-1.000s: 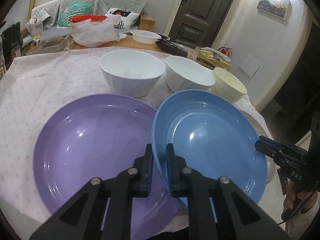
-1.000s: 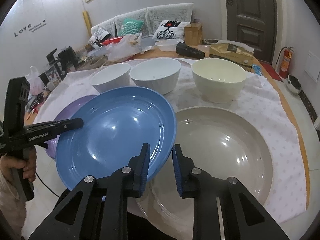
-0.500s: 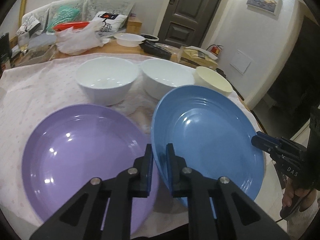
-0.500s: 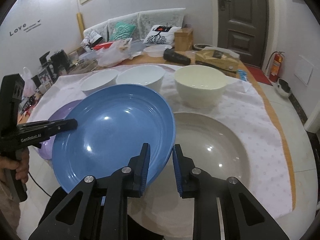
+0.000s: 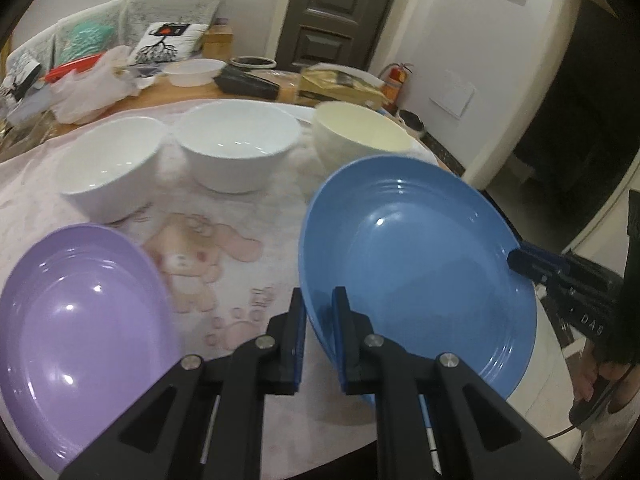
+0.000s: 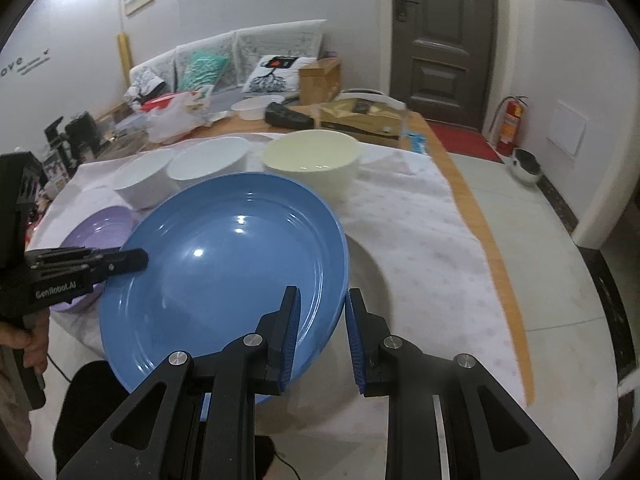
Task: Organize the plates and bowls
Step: 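Slide the blue plate across the cloth with the left gripper and release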
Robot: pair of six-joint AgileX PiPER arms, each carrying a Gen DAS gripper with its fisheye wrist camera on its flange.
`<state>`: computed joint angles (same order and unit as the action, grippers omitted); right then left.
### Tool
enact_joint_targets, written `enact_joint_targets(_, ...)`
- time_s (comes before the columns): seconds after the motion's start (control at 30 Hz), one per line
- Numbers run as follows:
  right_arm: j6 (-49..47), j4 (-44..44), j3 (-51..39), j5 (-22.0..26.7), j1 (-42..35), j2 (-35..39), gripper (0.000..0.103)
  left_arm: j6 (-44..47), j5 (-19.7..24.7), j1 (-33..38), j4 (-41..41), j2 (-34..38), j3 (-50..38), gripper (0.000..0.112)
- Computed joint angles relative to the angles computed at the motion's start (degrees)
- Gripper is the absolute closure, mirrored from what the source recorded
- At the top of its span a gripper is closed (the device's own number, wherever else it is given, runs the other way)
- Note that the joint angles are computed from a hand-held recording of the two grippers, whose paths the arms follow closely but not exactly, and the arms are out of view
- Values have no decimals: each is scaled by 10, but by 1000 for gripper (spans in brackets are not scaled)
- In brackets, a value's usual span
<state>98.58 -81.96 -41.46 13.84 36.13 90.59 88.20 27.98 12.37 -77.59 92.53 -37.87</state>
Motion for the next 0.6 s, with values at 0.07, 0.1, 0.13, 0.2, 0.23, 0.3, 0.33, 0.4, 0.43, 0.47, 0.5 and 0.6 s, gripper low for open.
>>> enact_joint_targets(0.07, 6, -6, 6, 0, -11, -2, 85, 0, -11, -18, -3, 5, 0, 102)
enact_joint_targets(0.1, 10, -10, 10, 1, -16, -4, 85, -4, -18, -27, -1, 8, -2, 102)
enact_joint_targets(0.13, 24, -26, 13, -2, -21, -3, 85, -9, -26, -38, 0, 10, -4, 102)
enact_joint_targets(0.2, 28, -34, 16, -6, -30, -2, 86, -10, -39, -51, -4, 11, -5, 102)
enact_joint_targets(0.23, 30, -38, 17, -10, -34, 0, 86, -12, -45, -56, -3, 11, -5, 102)
enact_joint_targets(0.3, 16, -28, 14, -12, -38, 5, 86, -8, -56, -64, -7, 10, -5, 102)
enact_joint_targets(0.33, 10, -23, 13, -12, -39, 8, 86, -8, -62, -69, -8, 10, -4, 102)
enact_joint_targets(0.4, 13, -26, 11, -14, -41, 14, 86, -6, -73, -77, -9, 8, -2, 102)
enact_joint_targets(0.43, 19, -32, 9, -19, -45, 19, 86, -7, -79, -80, -8, 7, -2, 102)
enact_joint_targets(0.47, 16, -30, 7, -23, -47, 22, 86, -8, -88, -85, -7, 6, -1, 102)
enact_joint_targets(0.5, 8, -23, 7, -27, -49, 23, 86, -9, -97, -91, -6, 4, 0, 102)
enact_joint_targets(0.6, -40, 27, 2, -34, -49, 29, 86, 40, -151, -120, -49, -6, 12, 101)
